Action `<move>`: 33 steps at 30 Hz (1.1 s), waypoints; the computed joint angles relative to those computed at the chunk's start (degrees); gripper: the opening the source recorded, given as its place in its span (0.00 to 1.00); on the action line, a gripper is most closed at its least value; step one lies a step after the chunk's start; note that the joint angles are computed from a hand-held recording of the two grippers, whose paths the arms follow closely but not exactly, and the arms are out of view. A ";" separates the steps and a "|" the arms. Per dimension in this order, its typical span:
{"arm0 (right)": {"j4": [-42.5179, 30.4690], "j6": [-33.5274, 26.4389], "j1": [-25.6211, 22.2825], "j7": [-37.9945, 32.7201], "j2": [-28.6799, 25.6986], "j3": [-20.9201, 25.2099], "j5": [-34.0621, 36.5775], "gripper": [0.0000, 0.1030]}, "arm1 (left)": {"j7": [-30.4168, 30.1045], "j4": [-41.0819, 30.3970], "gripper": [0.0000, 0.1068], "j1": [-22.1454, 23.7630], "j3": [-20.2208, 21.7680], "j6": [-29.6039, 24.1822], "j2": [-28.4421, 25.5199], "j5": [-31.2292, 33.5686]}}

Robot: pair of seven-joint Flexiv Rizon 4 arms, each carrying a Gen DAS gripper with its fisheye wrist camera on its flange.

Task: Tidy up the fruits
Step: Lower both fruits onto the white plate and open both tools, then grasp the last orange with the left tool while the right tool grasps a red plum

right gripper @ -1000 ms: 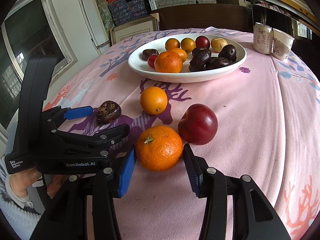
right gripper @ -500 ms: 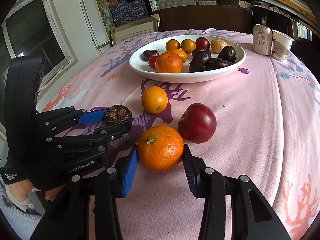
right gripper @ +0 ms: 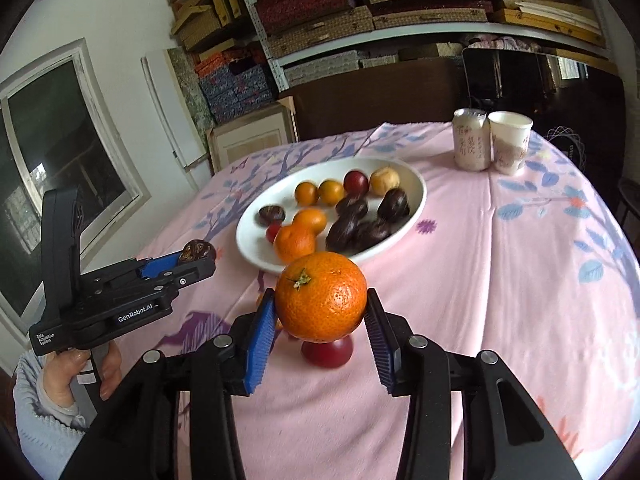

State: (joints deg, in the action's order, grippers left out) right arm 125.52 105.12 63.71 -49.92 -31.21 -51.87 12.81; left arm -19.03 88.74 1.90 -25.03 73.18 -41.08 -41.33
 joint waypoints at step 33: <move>2.18 0.69 0.48 8.64 -5.64 -0.11 2.39 0.84 | -5.67 7.62 0.92 5.60 -6.29 10.15 -2.23 6.62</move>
